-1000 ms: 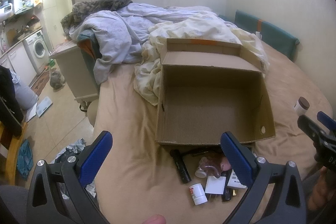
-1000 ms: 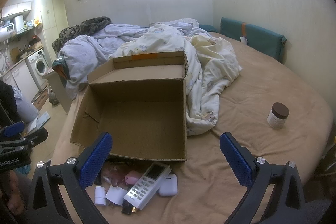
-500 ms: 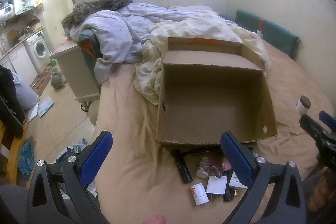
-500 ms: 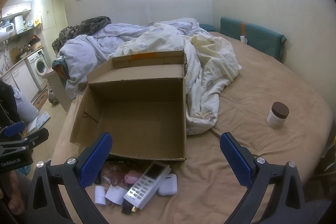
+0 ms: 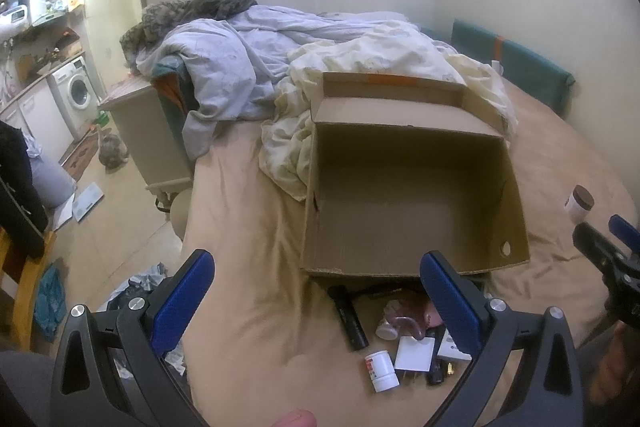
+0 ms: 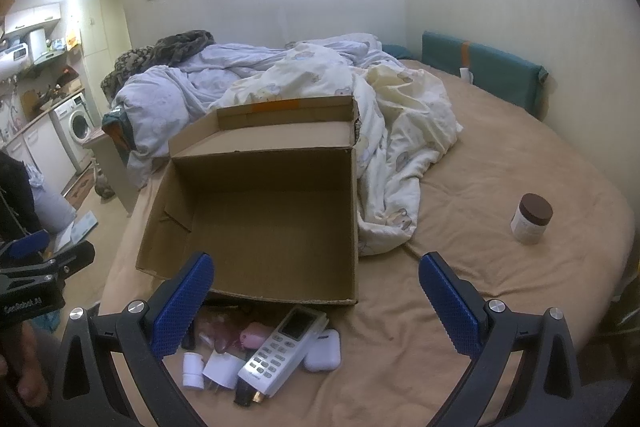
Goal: Organize rigid objects
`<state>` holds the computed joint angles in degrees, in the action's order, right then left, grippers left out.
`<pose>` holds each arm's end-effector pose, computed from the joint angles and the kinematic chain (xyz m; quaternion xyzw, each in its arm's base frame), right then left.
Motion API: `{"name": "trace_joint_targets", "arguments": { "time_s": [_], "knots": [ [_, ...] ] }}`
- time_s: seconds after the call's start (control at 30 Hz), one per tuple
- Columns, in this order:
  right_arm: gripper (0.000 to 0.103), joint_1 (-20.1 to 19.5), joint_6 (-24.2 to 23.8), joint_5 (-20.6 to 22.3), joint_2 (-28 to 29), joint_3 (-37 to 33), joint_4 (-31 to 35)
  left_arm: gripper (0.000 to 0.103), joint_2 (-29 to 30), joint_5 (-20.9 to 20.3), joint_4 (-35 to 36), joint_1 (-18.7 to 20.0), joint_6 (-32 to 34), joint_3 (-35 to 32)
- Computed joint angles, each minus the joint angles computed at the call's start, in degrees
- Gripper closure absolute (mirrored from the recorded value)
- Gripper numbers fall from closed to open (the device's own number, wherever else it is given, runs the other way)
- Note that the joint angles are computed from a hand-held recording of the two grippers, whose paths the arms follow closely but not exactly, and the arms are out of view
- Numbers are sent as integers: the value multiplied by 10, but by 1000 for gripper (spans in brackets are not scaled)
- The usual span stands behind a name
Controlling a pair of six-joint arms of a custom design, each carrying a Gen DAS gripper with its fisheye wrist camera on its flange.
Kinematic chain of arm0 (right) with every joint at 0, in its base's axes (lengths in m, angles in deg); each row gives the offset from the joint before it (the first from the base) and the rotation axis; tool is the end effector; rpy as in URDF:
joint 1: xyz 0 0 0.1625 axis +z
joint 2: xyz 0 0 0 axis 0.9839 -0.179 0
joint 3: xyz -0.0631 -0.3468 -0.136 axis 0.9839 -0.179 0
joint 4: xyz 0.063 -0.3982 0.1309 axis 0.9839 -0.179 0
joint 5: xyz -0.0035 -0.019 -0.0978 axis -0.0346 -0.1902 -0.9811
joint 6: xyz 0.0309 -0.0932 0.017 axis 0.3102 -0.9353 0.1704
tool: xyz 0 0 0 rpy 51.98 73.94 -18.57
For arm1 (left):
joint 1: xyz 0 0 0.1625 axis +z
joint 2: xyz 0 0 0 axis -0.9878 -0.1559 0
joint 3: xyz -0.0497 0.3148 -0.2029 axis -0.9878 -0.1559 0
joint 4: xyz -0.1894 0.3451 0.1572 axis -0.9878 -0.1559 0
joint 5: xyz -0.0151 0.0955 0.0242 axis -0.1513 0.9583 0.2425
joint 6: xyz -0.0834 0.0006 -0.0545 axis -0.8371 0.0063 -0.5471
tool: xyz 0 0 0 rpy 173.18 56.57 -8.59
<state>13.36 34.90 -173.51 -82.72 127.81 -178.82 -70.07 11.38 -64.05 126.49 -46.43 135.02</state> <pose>0.1321 -0.6679 0.3461 0.2169 -0.8486 0.3840 0.2920 -0.3337 -0.6600 0.1088 0.0775 0.8269 -0.3916 0.3960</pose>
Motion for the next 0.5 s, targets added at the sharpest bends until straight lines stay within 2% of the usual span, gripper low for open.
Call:
{"name": "trace_joint_targets", "arguments": {
  "time_s": [0.5],
  "knots": [
    [0,2,2,-4,3,-1,0,1,-4,-7,7,-1,-5,1]
  ]
}}
